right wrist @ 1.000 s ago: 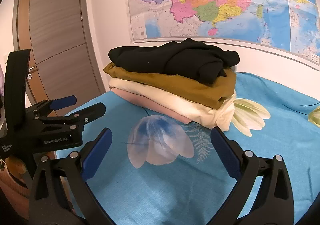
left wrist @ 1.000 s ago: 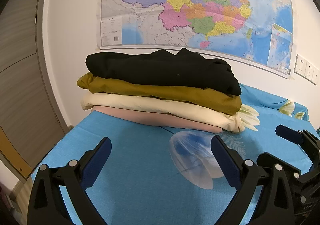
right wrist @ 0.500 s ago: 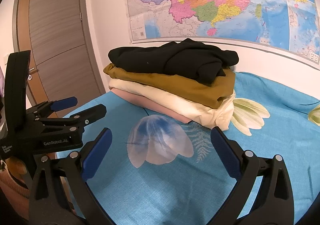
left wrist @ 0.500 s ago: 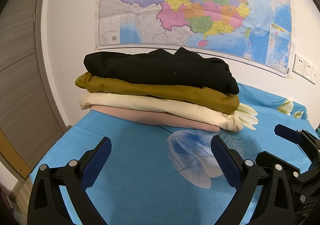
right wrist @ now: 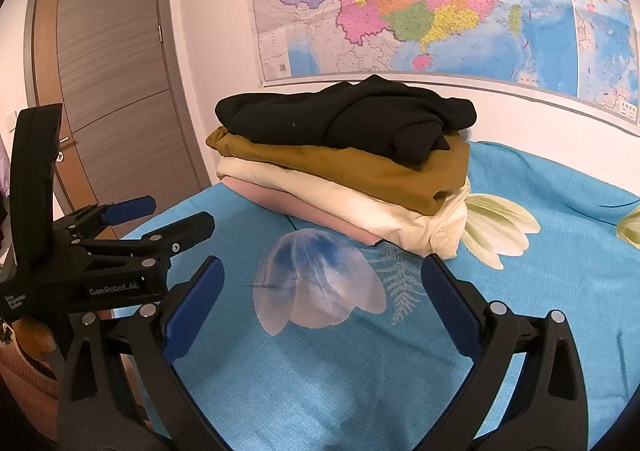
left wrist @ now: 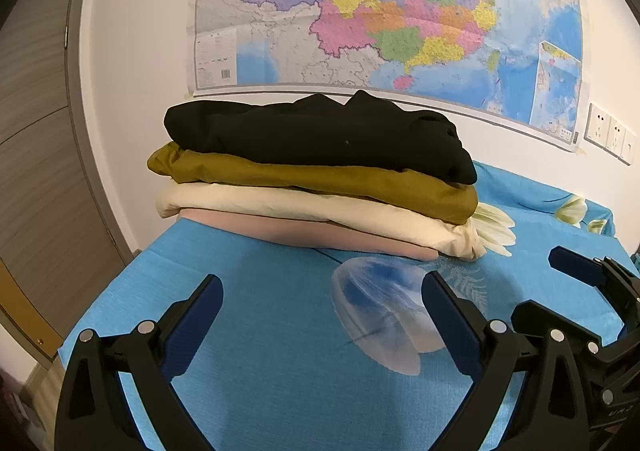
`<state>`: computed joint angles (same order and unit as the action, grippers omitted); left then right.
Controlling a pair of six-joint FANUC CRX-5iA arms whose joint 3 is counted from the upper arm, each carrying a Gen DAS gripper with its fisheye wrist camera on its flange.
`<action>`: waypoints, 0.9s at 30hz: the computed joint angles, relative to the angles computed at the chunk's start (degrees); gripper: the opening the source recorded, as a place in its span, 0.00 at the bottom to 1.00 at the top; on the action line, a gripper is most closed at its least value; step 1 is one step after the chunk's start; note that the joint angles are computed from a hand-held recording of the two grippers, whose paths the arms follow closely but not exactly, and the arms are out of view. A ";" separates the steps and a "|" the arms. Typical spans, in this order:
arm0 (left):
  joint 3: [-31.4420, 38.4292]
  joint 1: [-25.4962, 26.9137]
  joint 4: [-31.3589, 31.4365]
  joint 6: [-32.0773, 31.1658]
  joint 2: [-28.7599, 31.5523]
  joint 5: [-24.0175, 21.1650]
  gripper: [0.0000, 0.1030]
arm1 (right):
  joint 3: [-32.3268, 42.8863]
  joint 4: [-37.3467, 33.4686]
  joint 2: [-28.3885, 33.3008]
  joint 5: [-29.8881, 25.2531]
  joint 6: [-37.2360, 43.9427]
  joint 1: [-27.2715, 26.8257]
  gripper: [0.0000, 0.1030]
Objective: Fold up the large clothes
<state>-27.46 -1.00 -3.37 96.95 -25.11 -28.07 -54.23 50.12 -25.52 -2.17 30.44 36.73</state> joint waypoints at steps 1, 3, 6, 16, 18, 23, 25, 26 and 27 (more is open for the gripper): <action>0.09 -0.10 -0.37 0.33 -0.02 -0.07 0.93 | -0.06 0.22 -0.01 0.18 -0.28 -0.07 0.94; 0.13 -0.13 -0.16 0.11 0.09 -0.15 0.93 | -0.41 2.37 0.09 0.81 -1.97 -0.75 0.94; 0.09 -0.14 -0.04 -0.03 0.08 -0.08 0.93 | -0.11 0.53 0.07 0.22 -0.48 -0.21 0.94; 0.11 -0.28 -0.06 -0.09 0.03 -0.28 0.93 | -0.37 1.50 -0.13 0.48 -1.37 -0.54 0.94; 0.12 -0.27 0.14 -0.16 0.09 -0.26 0.93 | -0.65 3.00 -0.21 0.79 -2.70 -1.00 0.94; 0.18 -0.40 -0.27 0.06 0.11 -0.10 0.93 | -1.13 5.35 -0.40 1.75 -4.89 -2.05 0.94; 0.33 -0.60 -0.51 0.22 0.17 -0.20 0.93 | -1.27 6.42 -0.40 2.00 -5.86 -2.38 0.94; 0.38 -0.66 -0.59 0.25 0.20 -0.22 0.93 | -1.16 5.18 -0.45 1.85 -4.74 -2.12 0.94; 0.46 -0.69 -0.61 0.26 0.25 -0.26 0.93 | -1.14 5.19 -0.44 1.74 -4.82 -2.06 0.94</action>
